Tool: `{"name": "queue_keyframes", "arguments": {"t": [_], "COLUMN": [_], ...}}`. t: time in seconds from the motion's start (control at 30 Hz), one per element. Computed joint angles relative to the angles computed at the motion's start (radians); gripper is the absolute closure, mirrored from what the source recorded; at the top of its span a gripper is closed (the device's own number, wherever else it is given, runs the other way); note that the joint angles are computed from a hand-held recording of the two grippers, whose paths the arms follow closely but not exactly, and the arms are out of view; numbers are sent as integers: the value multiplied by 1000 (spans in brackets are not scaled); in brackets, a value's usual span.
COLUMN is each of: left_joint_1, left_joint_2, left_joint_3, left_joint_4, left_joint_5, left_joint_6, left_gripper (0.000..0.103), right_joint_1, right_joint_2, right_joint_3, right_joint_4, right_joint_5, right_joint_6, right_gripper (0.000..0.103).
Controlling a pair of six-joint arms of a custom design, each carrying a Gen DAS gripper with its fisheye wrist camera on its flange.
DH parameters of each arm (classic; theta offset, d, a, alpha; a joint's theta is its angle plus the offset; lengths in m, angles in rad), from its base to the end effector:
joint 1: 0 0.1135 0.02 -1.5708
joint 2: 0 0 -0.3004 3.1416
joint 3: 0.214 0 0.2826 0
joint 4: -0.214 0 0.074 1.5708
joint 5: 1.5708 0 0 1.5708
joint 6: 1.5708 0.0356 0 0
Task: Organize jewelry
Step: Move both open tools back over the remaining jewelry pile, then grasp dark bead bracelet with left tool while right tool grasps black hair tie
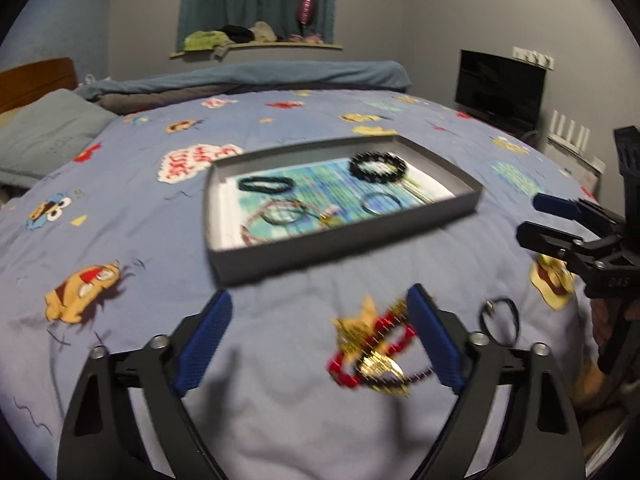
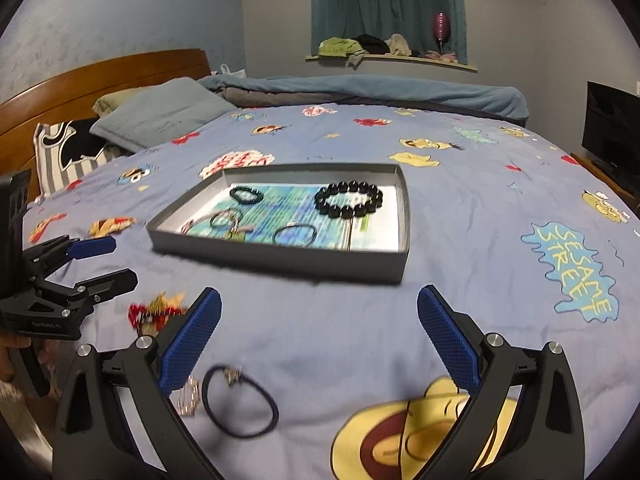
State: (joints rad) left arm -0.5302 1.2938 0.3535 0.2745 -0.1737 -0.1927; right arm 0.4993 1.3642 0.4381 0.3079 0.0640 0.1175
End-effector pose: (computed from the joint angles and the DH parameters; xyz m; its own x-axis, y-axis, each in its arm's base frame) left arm 0.2058 -0.1135 0.1474 -0.5959 0.1307 -0.7923 0.2718 0.9613 -0.0458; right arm 0.2307 0.1232 0.1594 -0.5560 -0.1699 -0.8137 -0.3694 0.9274 0.0587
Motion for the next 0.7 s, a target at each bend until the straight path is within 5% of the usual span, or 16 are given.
{"name": "queue_keyframes", "arguments": {"t": [0.33, 0.53, 0.7], "left_joint_1": [-81, -82, -83], "left_joint_2": [73, 109, 129], "left_joint_3": [6, 24, 35], "left_joint_4": [1, -7, -19], "left_joint_5": [37, 46, 25], "left_joint_6": [18, 28, 37], "left_gripper": [73, 88, 90], "right_joint_1": [26, 77, 103], "right_joint_2": [-21, -4, 25], "right_joint_3": [-70, -69, -64], "right_joint_4": [-21, -38, -36], "right_joint_5": [-63, -53, -47], "right_joint_6": [19, 4, -6], "right_gripper": [25, 31, 35]}}
